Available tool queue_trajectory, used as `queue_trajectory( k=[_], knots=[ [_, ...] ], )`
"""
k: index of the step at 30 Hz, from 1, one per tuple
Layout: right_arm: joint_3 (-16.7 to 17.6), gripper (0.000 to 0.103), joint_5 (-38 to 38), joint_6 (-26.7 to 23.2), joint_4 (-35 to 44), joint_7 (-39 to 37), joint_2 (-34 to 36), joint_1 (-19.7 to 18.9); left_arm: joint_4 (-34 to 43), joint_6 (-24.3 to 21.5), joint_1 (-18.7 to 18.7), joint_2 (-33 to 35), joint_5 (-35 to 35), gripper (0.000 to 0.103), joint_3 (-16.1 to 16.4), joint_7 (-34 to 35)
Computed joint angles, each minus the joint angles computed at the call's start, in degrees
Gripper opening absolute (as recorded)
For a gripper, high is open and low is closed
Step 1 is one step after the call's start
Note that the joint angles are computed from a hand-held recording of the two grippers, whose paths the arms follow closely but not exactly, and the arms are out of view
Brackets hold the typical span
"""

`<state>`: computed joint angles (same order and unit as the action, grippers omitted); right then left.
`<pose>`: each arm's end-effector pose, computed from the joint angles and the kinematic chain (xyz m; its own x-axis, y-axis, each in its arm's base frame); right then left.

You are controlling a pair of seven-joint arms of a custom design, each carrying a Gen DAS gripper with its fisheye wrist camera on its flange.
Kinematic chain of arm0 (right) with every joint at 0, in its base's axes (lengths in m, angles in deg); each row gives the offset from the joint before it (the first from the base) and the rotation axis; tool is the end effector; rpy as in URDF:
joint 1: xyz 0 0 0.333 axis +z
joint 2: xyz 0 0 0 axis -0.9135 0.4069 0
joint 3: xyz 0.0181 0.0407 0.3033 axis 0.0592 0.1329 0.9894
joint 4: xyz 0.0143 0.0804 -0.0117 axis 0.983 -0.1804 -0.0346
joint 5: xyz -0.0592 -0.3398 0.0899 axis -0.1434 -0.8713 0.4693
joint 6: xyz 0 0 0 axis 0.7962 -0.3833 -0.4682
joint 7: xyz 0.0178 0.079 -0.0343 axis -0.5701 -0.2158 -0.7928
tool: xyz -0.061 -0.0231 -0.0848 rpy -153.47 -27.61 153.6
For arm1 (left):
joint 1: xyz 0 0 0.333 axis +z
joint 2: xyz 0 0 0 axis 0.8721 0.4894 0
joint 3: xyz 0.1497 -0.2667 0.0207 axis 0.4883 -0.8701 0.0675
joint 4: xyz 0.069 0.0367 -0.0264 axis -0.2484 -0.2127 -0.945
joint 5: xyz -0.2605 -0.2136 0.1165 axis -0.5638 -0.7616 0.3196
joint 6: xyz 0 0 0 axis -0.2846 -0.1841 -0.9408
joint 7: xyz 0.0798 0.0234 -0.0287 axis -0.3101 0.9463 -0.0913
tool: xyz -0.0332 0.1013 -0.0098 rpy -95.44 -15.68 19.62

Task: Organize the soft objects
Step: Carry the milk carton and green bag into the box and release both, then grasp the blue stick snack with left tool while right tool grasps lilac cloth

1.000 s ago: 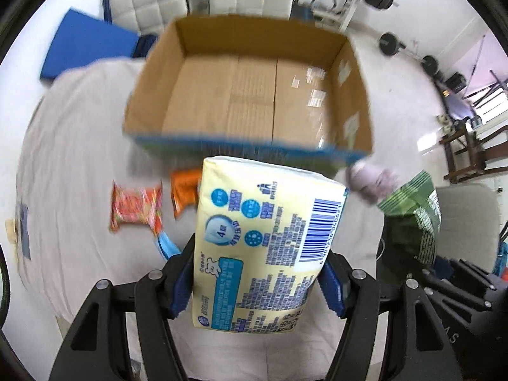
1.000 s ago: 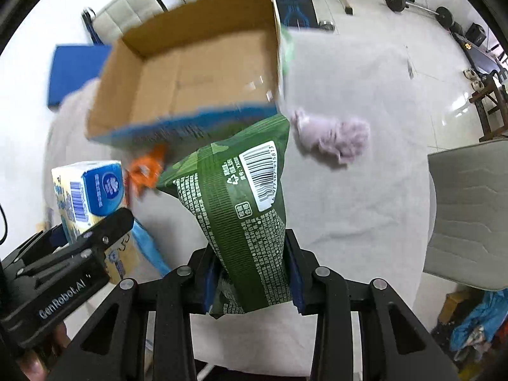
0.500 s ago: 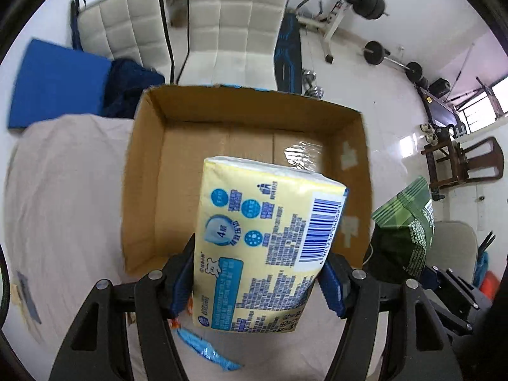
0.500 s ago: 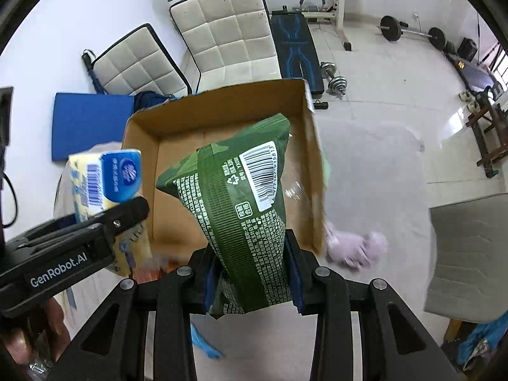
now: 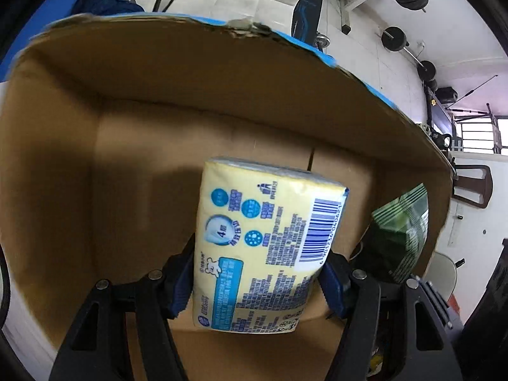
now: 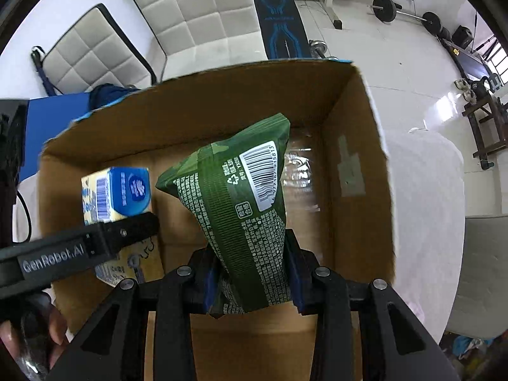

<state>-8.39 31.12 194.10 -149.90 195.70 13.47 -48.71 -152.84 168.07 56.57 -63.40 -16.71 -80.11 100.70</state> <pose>0.6024 0.2420 0.5058 0.0991 -0.9904 -0.0967 -0.9885 -0.0868 -0.1240 0.6260 -0.1508 0.4502 0.3275 -0.8775 0.3503 -0.9448 -0.3055 0.1179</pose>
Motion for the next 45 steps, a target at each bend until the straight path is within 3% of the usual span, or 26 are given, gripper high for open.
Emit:
queue_trajectory(
  k=[11, 14, 16, 18, 20, 22, 27, 35, 45],
  knots=[
    [-0.1, 0.039, -1.2, -0.8, 2.0, -0.6, 3.2, 0.3, 6.9, -5.7, -1.3, 3.7, 2.6, 0.065, 0.0, -1.3],
    [0.2, 0.044, -0.7, -3.9, 6.7, -1.4, 6.3, 0.3, 7.5, -7.5, -1.6, 3.2, 3.4, 0.066, 0.0, -2.2],
    [0.2, 0.066, -0.5, -4.6, 8.0, -1.8, 7.0, 0.3, 9.5, -9.4, -2.4, 3.7, 5.4, 0.08, 0.2, -2.6],
    [0.1, 0.075, -0.7, -4.8, 8.7, -2.4, 7.1, 0.4, 9.3, -9.9, -3.1, 2.5, 7.5, 0.09, 0.5, -2.6],
    [0.0, 0.079, -1.4, -5.3, 8.7, -3.0, 6.6, 0.8, 9.1, -10.7, -3.5, 1.4, 9.0, 0.091, 0.7, -2.7],
    [-0.1, 0.095, -1.6, -5.7, 8.0, -3.3, 5.6, 0.9, 8.0, -10.8, -3.8, -0.5, 9.7, 0.099, 0.6, -2.6],
    [0.4, 0.103, 0.4, -5.5, 2.8, -2.9, 0.8, 0.7, 2.4, -9.5, -4.7, -6.9, 12.5, 0.1, 0.5, -3.4],
    [0.6, 0.103, -1.9, -4.8, -5.0, -1.4, -7.5, 2.2, -11.0, -7.2, -5.2, -21.9, 16.4, 0.1, -0.8, -6.3],
    [1.1, 0.103, -4.2, -0.8, -16.5, 2.6, -20.4, 3.5, -15.4, -6.9, -6.2, -31.0, 22.4, 0.1, -3.3, -10.1]
  ],
)
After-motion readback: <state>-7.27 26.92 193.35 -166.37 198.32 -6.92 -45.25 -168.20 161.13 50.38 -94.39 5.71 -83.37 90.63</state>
